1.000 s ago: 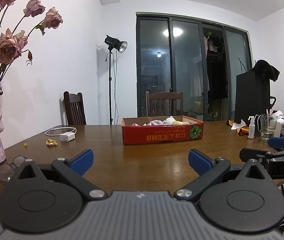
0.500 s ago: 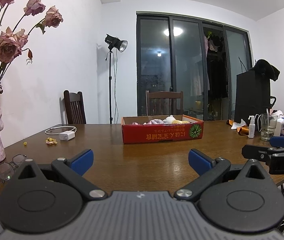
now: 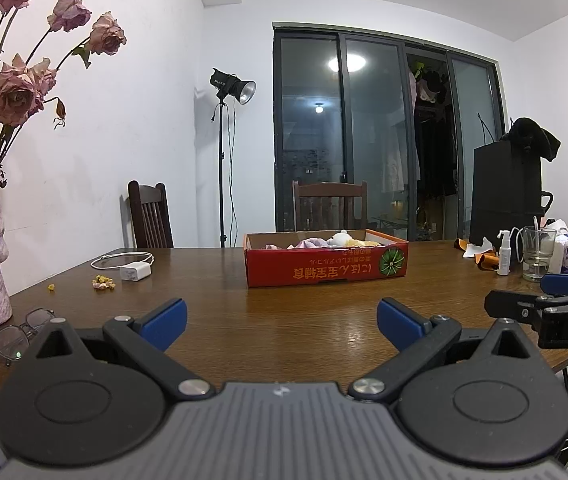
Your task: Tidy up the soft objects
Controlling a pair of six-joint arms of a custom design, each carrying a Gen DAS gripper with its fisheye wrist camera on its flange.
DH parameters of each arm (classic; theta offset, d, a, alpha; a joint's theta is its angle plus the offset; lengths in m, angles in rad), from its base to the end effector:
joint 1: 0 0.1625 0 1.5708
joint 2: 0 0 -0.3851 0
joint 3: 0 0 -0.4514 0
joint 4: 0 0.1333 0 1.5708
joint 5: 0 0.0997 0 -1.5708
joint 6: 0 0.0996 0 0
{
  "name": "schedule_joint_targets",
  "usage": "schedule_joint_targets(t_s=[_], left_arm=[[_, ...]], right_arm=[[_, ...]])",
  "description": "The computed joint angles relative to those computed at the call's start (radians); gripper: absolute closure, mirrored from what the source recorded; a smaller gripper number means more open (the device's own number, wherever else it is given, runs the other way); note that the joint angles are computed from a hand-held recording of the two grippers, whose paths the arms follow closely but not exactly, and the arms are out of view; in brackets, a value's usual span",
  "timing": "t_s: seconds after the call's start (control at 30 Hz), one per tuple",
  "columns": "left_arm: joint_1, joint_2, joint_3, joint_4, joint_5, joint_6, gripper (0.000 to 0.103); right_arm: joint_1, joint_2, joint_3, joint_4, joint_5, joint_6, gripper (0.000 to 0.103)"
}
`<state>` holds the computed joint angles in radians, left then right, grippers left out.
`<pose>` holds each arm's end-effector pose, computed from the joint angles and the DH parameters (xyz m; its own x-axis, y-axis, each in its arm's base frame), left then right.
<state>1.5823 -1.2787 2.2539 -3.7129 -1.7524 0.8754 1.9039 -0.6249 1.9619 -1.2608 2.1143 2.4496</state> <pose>0.1210 -0.4920 0.2108 -0.6348 0.4009 -0.6605 0.7537 0.1330 -0.6436 0.2389 -0.4404 -0.1572 -0.7367 0.1138 0.6665 -0.6429 0.1877 -0.7426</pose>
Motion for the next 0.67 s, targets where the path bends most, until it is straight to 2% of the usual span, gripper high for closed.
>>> schedule_joint_targets(t_s=[0.67], left_arm=[[0.012,0.010,-0.004,-0.027,-0.038,-0.001,0.000]], right_arm=[[0.000,-0.001,0.003,-0.008,-0.003,0.005,0.000]])
